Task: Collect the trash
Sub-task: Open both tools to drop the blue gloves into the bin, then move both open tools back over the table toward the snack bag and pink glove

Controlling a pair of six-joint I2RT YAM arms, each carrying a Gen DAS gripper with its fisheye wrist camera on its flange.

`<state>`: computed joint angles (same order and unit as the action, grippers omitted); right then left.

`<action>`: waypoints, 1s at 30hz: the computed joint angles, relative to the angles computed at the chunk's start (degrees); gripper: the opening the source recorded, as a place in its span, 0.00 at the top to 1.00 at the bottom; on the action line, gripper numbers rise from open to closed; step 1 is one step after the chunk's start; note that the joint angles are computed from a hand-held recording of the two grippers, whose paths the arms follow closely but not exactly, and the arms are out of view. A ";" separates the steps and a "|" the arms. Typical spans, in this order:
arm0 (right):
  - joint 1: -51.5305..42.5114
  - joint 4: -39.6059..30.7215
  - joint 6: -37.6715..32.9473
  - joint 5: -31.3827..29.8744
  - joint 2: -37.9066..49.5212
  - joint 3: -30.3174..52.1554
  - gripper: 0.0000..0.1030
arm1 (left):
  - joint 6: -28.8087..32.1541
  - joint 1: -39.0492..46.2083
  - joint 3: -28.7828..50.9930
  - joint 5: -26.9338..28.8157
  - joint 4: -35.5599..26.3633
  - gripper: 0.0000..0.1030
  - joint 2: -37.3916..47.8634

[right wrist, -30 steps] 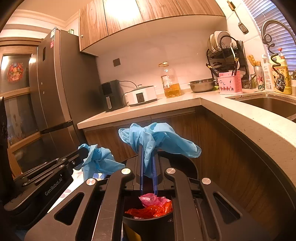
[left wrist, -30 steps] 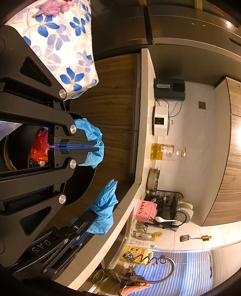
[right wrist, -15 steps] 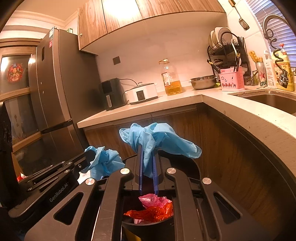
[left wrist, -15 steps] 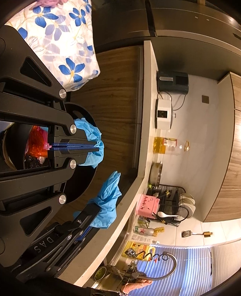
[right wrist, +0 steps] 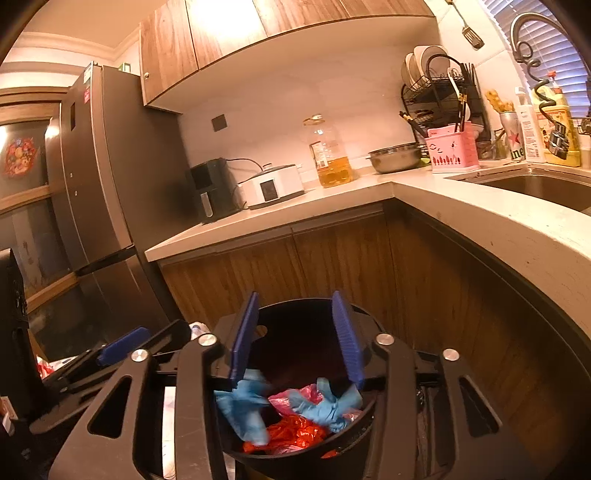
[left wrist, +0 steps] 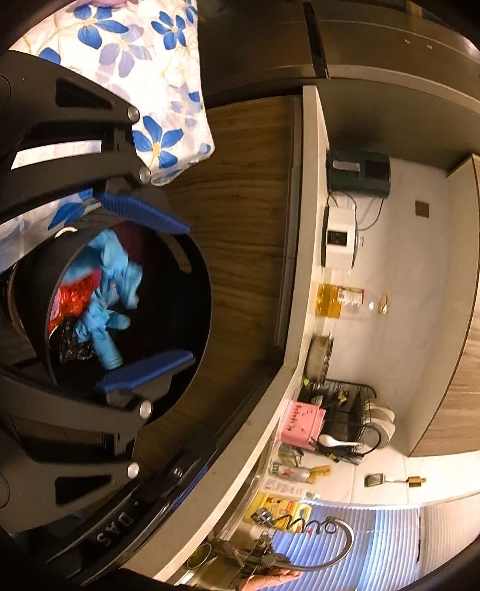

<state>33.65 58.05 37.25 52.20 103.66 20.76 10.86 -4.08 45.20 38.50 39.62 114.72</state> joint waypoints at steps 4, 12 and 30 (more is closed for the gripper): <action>1.47 -2.40 1.06 1.71 -0.54 0.40 0.50 | -0.56 1.78 -0.35 -0.53 -0.13 0.27 -0.16; 6.69 -9.04 5.54 6.75 -1.36 2.21 0.34 | -1.39 8.15 -4.03 1.18 1.80 0.16 -2.61; 18.36 -31.08 18.37 12.23 3.97 15.29 0.30 | 3.86 25.66 -9.91 6.07 3.41 0.10 -5.84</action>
